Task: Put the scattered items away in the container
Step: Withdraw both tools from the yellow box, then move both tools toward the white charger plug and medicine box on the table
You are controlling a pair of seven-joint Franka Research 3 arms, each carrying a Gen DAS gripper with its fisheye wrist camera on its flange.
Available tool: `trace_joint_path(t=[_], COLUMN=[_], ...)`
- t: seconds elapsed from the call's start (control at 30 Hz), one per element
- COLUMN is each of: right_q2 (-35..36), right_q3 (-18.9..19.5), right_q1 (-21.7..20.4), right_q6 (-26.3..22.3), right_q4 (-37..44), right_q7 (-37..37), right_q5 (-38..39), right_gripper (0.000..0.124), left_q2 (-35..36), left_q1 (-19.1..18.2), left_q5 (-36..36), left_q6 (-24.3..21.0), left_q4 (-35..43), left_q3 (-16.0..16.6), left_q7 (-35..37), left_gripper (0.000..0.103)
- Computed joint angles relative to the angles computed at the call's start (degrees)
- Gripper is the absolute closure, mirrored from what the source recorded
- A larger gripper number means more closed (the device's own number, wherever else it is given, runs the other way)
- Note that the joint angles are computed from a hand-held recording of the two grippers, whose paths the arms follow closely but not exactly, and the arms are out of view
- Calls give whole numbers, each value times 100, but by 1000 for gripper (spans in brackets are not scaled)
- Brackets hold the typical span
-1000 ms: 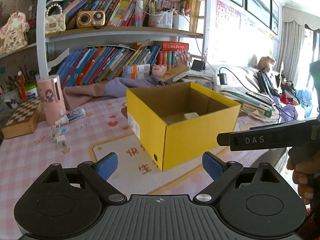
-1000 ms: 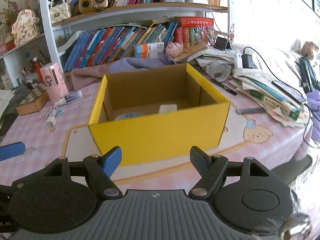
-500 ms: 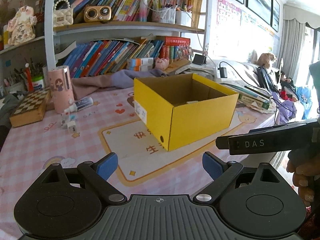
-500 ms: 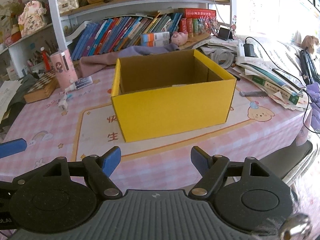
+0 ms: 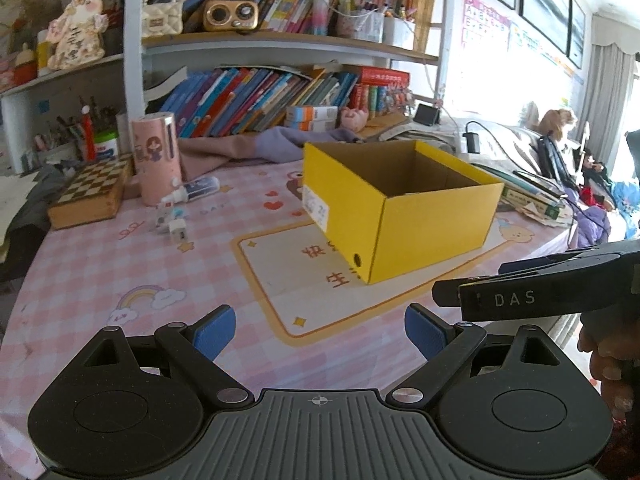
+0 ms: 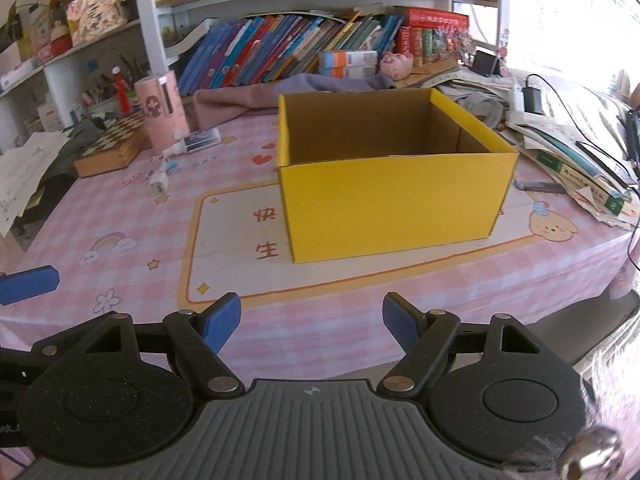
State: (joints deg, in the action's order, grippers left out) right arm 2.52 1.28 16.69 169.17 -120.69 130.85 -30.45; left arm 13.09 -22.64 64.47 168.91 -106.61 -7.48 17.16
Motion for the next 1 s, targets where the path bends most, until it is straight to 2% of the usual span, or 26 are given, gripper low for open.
trace_joint_path(t=[0.4, 1.0], right_q2=[214, 540], right_q3=[60, 188], right_q1=[186, 535], right_q6=[81, 180], right_q4=[160, 603], right_q7=[-954, -2821], right_q5=[897, 2456], right_gripper=[47, 47], left_q2=[-292, -890], left_q1=[123, 517], left_q5=[158, 627], left_q6=[-365, -1016], left_q4=[-292, -765], left_q3=[-56, -352], left_q7=[-385, -1208], left_gripper=[9, 9])
